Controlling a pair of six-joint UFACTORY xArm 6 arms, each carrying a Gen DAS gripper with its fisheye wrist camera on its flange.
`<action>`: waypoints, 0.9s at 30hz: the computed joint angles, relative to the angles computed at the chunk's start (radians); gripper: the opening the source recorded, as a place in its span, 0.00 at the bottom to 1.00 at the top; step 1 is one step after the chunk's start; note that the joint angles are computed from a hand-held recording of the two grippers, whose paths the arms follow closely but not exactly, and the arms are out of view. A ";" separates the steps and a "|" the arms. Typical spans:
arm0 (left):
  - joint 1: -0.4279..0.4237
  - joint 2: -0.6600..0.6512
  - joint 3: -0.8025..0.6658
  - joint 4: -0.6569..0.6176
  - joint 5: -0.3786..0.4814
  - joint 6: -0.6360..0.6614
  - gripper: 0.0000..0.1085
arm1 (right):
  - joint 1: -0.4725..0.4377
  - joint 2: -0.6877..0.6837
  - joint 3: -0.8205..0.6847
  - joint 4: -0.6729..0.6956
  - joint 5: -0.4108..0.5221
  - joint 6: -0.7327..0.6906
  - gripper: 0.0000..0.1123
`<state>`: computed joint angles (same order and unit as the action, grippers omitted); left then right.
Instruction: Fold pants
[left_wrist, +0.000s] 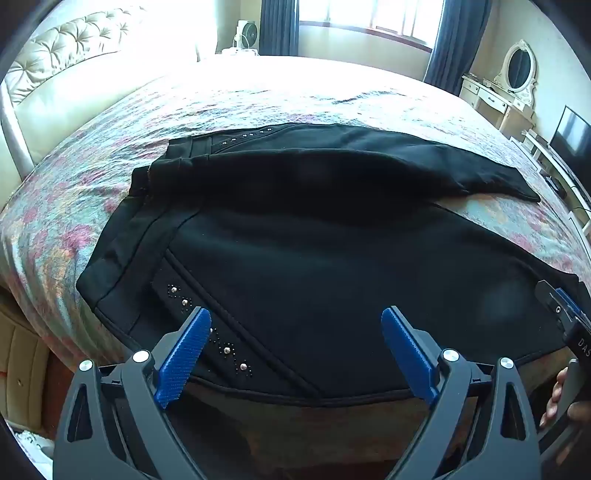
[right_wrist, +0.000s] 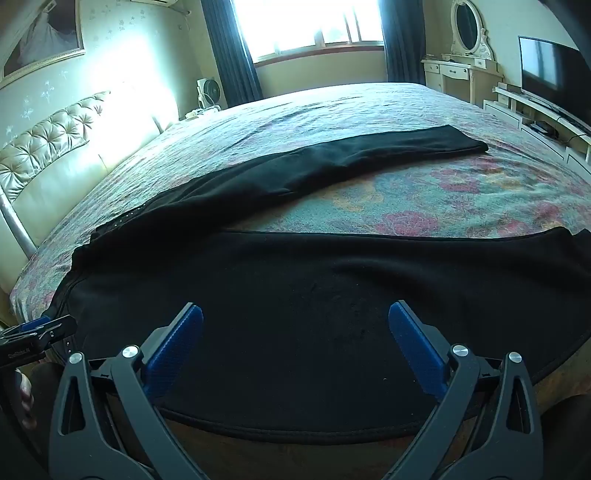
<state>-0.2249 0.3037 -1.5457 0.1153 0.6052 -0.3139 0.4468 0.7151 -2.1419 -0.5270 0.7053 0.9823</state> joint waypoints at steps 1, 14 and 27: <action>0.001 -0.001 0.001 0.003 0.000 -0.004 0.85 | 0.001 0.001 -0.003 0.001 0.002 0.002 0.90; -0.018 -0.004 -0.006 0.048 0.030 -0.014 0.85 | 0.004 -0.002 0.009 0.047 0.019 -0.014 0.90; -0.018 0.003 -0.018 0.062 0.053 -0.028 0.85 | 0.007 0.008 -0.008 0.083 0.039 -0.039 0.90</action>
